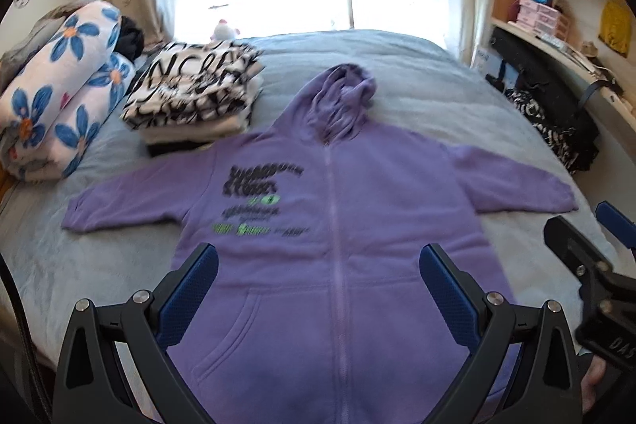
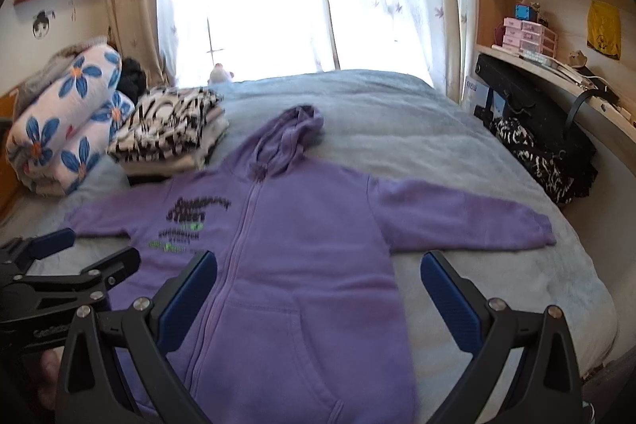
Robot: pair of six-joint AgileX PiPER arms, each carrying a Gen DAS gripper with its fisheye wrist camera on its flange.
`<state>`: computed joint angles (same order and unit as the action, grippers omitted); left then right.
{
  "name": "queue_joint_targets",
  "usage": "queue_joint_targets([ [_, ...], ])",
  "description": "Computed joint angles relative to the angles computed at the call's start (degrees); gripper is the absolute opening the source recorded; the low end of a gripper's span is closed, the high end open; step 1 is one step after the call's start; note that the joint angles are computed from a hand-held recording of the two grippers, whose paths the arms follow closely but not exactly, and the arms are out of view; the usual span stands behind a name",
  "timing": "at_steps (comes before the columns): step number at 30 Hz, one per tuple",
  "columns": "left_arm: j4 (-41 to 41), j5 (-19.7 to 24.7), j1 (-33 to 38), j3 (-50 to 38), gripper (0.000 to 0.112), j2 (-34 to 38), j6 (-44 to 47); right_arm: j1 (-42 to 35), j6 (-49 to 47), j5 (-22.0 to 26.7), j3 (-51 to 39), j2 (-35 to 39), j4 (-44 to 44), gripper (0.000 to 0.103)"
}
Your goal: Fold large clothes
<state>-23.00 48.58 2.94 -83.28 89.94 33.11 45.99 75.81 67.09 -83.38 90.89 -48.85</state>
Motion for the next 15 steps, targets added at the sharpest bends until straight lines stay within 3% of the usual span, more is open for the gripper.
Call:
queue_joint_targets([
  [5,2.77,-0.27,-4.01,-5.74,0.1,1.98,-4.09,-4.37,-4.35,-1.7,0.07,-3.08,1.6,0.103],
  [9,3.63,4.36,-6.84,-15.17,0.101,6.84,-8.11,-9.58,-5.37,-4.42,2.73,-7.08,2.99,0.103],
  [15,7.39,6.36,-12.73,-27.97,0.101,15.0,-15.71,-21.46,-10.94,-10.28,6.24,-11.78,7.58,0.103],
])
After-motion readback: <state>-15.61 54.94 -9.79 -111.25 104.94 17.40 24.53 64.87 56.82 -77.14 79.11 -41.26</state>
